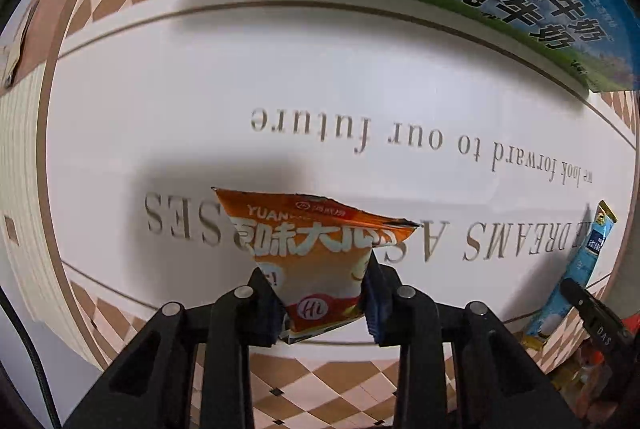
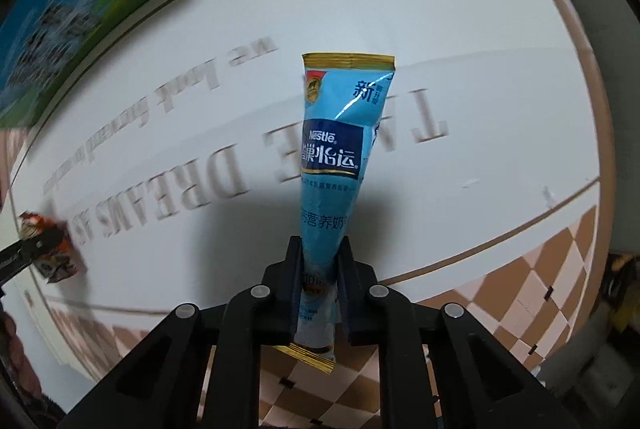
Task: Organize soft objects
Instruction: 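Grasp the orange panda snack bag with the left gripper while the right grasps the blue drink tube, then place the panda snack bag and blue drink tube into the box, releasing both grippers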
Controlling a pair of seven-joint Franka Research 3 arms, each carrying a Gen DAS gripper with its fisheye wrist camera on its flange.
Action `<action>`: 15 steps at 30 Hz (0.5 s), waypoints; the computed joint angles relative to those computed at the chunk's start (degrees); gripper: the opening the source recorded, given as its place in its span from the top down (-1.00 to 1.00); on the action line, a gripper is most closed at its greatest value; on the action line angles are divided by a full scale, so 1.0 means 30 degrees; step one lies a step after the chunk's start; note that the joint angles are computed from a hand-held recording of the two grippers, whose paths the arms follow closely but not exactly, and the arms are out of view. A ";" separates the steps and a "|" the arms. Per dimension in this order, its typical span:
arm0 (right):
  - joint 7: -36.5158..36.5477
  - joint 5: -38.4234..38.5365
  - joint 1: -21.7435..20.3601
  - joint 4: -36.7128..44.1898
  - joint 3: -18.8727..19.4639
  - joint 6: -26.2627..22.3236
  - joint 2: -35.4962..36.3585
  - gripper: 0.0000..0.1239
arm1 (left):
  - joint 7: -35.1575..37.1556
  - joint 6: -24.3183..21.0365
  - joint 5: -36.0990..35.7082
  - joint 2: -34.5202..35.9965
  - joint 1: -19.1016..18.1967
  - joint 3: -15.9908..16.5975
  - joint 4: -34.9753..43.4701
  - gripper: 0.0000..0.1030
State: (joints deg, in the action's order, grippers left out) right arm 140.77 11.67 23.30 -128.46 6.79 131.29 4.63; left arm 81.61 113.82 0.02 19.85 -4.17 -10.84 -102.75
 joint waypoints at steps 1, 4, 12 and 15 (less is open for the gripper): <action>-0.0263 0.0209 0.0025 0.0154 0.0063 0.0118 0.0071 0.75 | -0.0100 -0.0032 -0.0238 -0.0288 -0.0012 -0.0092 -0.0194 0.46; -0.0850 0.0465 0.0101 0.0661 0.0140 0.0426 0.0044 0.75 | -0.0130 0.0272 -0.1306 -0.1761 -0.0057 -0.0389 -0.1261 0.46; -0.3464 0.0368 -0.0022 0.3498 0.0132 0.0037 -0.1143 0.75 | 0.1110 0.0096 -0.3158 -0.2451 -0.0497 -0.0472 0.2458 0.46; -0.4629 -0.0457 -0.0340 0.6102 -0.0109 -0.0805 -0.0520 0.75 | 0.1794 -0.0977 -0.2908 -0.0549 -0.0377 -0.0317 0.6177 0.46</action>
State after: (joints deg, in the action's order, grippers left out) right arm 126.88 10.30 22.28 -110.15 6.46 128.88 3.07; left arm 86.99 110.89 -8.71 18.21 -5.30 -11.79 -84.22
